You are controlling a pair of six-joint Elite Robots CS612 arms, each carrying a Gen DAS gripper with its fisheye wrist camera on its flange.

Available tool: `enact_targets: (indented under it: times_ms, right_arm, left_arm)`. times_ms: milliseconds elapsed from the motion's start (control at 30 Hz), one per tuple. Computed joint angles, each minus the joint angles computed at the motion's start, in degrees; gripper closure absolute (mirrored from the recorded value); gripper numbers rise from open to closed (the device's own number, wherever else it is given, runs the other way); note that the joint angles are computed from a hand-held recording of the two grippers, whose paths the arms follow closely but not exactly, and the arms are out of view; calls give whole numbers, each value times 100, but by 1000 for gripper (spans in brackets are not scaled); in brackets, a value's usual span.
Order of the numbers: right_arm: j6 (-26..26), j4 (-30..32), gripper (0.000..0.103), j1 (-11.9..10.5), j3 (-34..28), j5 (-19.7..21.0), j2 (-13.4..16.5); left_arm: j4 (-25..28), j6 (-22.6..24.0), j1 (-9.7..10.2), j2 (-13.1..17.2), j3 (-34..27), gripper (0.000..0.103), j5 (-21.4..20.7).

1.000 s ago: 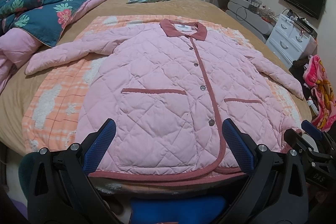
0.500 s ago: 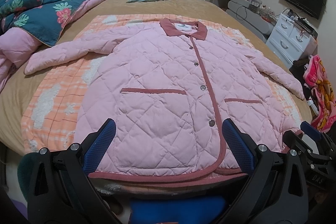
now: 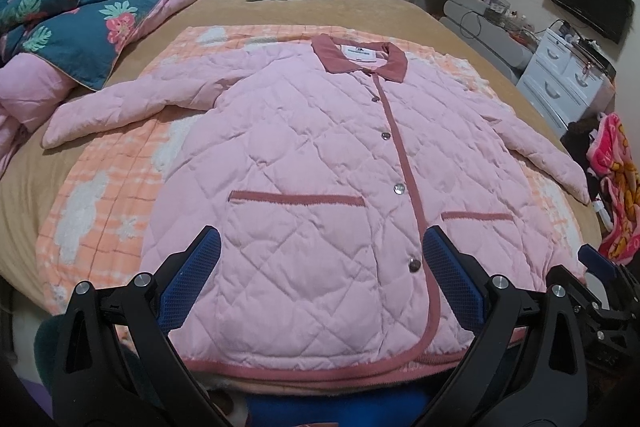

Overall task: Fold large clothes
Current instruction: 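Move the right tool over the jacket sleeve and lower toward its cuff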

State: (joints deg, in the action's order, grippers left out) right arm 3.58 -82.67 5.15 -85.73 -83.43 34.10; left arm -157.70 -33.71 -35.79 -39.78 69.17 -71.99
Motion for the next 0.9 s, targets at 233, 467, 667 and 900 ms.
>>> enact_targets:
  times_ms: [233,467,667,900]
  right_arm:
    - [-39,-267,4,-21,385,-109,-218]
    - [-62,-430,4,-42,804,-66,-443]
    - [-36,-690,4,-71,1294,-33,-714]
    - [33,-1142,4,-119,1925,-16,-1041]
  left_arm:
    - [314,10,87,198,-458,8,-14]
    - [596,59,147,398,-935,8,-80]
    - [928,-8,208,604,-1420,8,-141]
    - [1336,84,245,910,-2131,8,-87]
